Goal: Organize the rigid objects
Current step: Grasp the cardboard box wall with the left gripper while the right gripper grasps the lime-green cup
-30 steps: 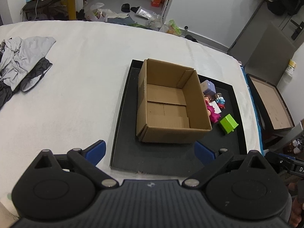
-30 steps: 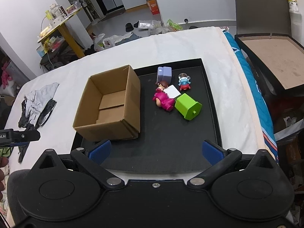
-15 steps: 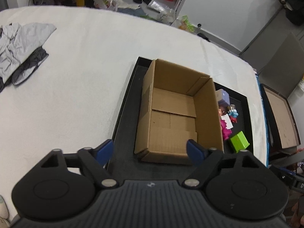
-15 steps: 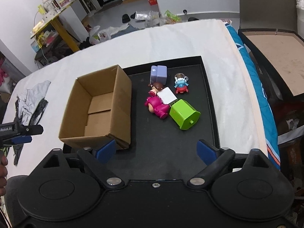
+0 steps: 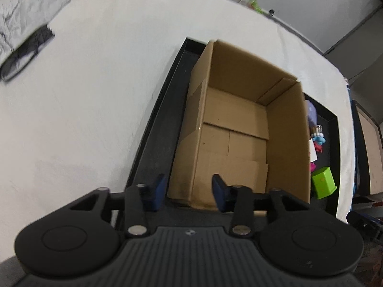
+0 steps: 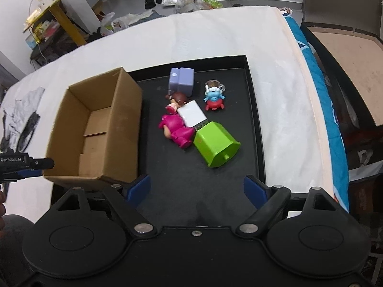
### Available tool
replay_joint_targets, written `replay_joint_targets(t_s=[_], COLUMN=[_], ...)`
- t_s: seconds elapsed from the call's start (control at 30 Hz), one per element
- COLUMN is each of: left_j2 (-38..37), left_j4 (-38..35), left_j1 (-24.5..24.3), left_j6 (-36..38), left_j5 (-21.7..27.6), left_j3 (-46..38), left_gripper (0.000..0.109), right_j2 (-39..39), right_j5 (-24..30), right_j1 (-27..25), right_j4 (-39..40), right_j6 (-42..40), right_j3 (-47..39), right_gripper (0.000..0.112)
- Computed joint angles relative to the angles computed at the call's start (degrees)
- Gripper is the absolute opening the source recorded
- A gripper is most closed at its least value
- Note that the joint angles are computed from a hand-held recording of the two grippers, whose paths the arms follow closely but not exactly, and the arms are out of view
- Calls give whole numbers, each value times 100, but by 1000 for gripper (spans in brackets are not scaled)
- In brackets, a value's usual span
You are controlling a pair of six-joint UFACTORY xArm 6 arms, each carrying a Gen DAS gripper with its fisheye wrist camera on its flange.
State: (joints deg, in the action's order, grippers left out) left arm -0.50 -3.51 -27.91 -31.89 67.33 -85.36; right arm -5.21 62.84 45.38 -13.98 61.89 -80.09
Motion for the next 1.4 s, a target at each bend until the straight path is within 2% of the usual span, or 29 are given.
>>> replay_joint_targets(t_s=[0.13, 0.2, 0.27, 0.63, 0.73, 0.93, 1.0, 1.07, 1.3, 1.33, 1.37, 1.4], left_j2=[151, 242, 281, 299, 303, 403, 404, 373, 112, 49, -15, -76], left_j4=[-27, 152, 396, 429, 420, 323, 275, 107, 197, 218, 222, 214], left_j1=[13, -31, -87, -68, -76, -43, -22, 59, 104, 103, 103, 109], left_j6=[47, 51, 20, 353, 454, 680, 796, 921, 1184, 1216, 1256, 1301], left_j5=[4, 80, 87, 1, 51, 228, 243, 210, 102, 87, 63, 47], left_j3=[-21, -102, -127, -89, -113, -306, -323, -273, 66, 139, 219, 288], left_gripper=[29, 15, 13, 12, 12, 12, 12, 12, 12, 12, 12, 12], right_j2=[213, 338, 479, 1248, 1498, 1929, 2089, 2193, 2560, 2569, 2521, 2449], right_j5=[58, 104, 161, 556, 827, 1029, 1144, 1213, 1657, 1653, 1575, 1459], right_j1=[-119, -180, -240, -567, -641, -746, -759, -798, -753, -745, -747, -757], right_j4=[98, 148, 179, 426, 510, 686, 678, 786, 662, 661, 694, 742], right_j6=[-279, -426, -576, -1468, -1688, -2132, -2257, -2368, -2675, -2714, -2723, -2657], right_j3=[-148, -252, -369, -1066, -1309, -1743, -1938, -2062, -2395, -2368, -2270, -2165], right_gripper=[81, 81, 80, 80, 79, 79, 77, 69, 66, 54, 50, 49])
